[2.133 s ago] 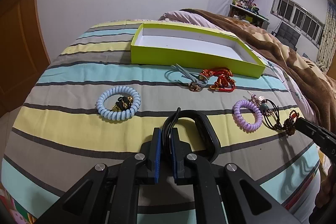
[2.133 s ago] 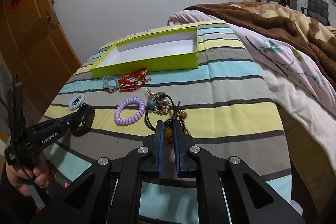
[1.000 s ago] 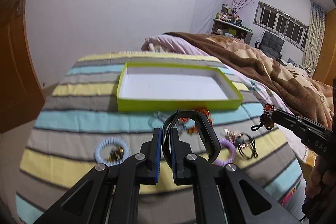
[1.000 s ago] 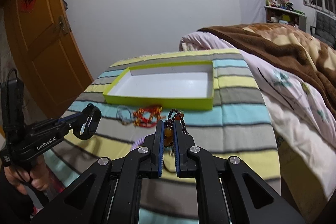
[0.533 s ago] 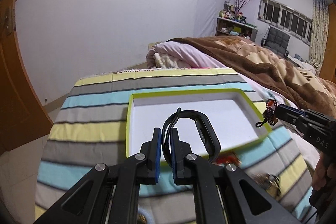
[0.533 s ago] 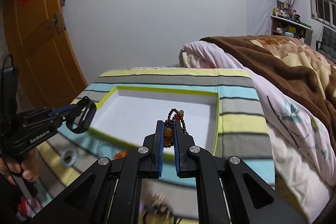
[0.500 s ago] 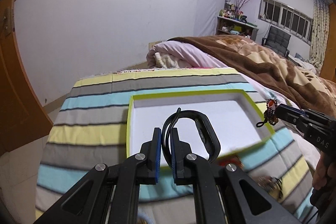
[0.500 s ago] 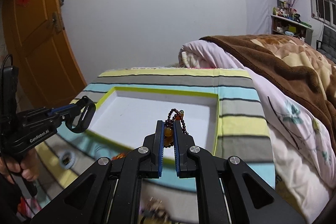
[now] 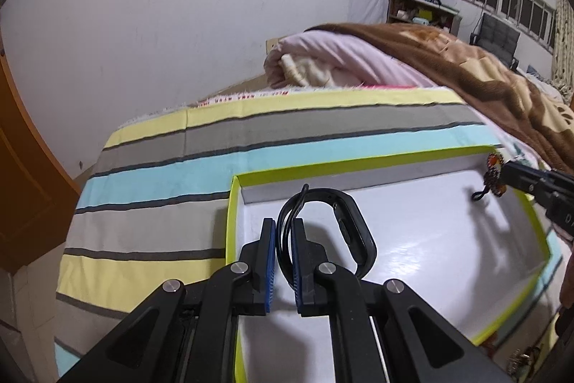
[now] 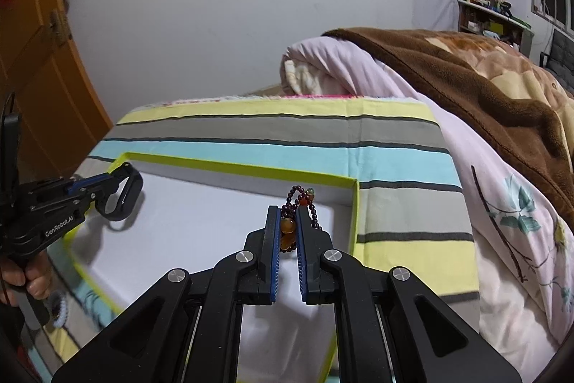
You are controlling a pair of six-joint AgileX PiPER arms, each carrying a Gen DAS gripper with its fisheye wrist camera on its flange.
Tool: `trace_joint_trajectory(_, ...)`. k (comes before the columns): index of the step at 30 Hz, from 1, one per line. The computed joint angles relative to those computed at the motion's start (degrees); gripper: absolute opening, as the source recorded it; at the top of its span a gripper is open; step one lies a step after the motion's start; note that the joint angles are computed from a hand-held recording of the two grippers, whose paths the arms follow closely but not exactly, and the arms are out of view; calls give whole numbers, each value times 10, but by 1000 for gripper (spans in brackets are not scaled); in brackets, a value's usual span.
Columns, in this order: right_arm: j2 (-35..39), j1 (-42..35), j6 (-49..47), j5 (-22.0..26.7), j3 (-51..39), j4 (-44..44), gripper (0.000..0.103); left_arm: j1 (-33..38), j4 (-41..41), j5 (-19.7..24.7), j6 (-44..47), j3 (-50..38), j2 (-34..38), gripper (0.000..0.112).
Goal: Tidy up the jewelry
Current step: 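Carry both items into the green box and open both grippers, then move both grippers back out of the box toward the jewelry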
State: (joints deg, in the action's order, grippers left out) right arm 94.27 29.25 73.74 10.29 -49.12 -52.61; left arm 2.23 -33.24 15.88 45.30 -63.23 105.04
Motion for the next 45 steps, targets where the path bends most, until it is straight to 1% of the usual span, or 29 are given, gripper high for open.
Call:
trace_joint_trajectory(4, 22, -14, -53, -5, -13, 50, 8, 3, 17, 15, -24, -25, 28, 8)
trace_joint_trajectory(6, 28, -22, -87, -15, -15, 82, 9, 6, -2, 23, -10, -31, 33, 9)
trace_joint_trajectory(8, 28, -23, -127, -13, -19, 122, 9, 7, -7, 23, -2, -31, 33, 9)
trace_joint_trajectory(10, 27, -23, -138, -8, -21, 131, 12, 11, -34, 34, 24, -32, 33, 9)
trace_joint_trajectory(11, 24, -21, -126, -8, -18, 120, 17, 12, -38, 38, 27, -32, 32, 9)
trace_joint_trajectory(12, 20, -21, -125, -10, -15, 118, 19, 12, -44, 38, 34, -29, 29, 9)
trace_joint_trajectory(14, 11, -19, -105, -10, -9, 100, 26, 16, -73, 39, 64, -19, 18, 10)
trace_joint_trajectory(16, -1, -14, -70, -9, 2, 66, 29, 20, -95, 44, 84, -11, 7, 11)
trace_joint_trajectory(21, -51, 12, 10, 6, 35, -2, 30, 30, -156, 45, 149, 35, -46, 11)
trace_joint_trajectory(25, -110, 49, 83, 30, 73, -54, 30, 45, -228, 48, 233, 91, -106, 11)
trace_joint_trajectory(28, -159, 101, 138, 75, 101, -93, 30, 62, -289, 55, 302, 144, -162, 11)
trace_joint_trajectory(30, -192, 146, 164, 116, 118, -102, 30, 72, -316, 57, 336, 183, -204, 11)
trace_joint_trajectory(31, -209, 174, 182, 141, 127, -106, 30, 79, -321, 61, 345, 205, -230, 11)
trace_joint_trajectory(33, -232, 213, 202, 172, 139, -107, 30, 99, -338, 80, 373, 246, -275, 11)
trace_joint_trajectory(36, -266, 298, 251, 241, 158, -114, 30, 125, -345, 103, 395, 300, -341, 11)
trace_joint_trajectory(37, -275, 338, 274, 272, 164, -120, 30, 141, -341, 121, 399, 320, -366, 11)
trace_joint_trajectory(39, -285, 392, 304, 315, 171, -121, 30, 173, -338, 155, 408, 350, -405, 11)
trace_joint_trajectory(42, -293, 466, 344, 370, 180, -117, 30, 239, -324, 215, 419, 389, -466, 11)
trace_joint_trajectory(44, -295, 517, 371, 405, 185, -110, 30, 295, -312, 266, 432, 407, -495, 11)
trace_joint_trajectory(45, -295, 542, 387, 423, 187, -106, 30, 314, -310, 281, 438, 413, -503, 11)
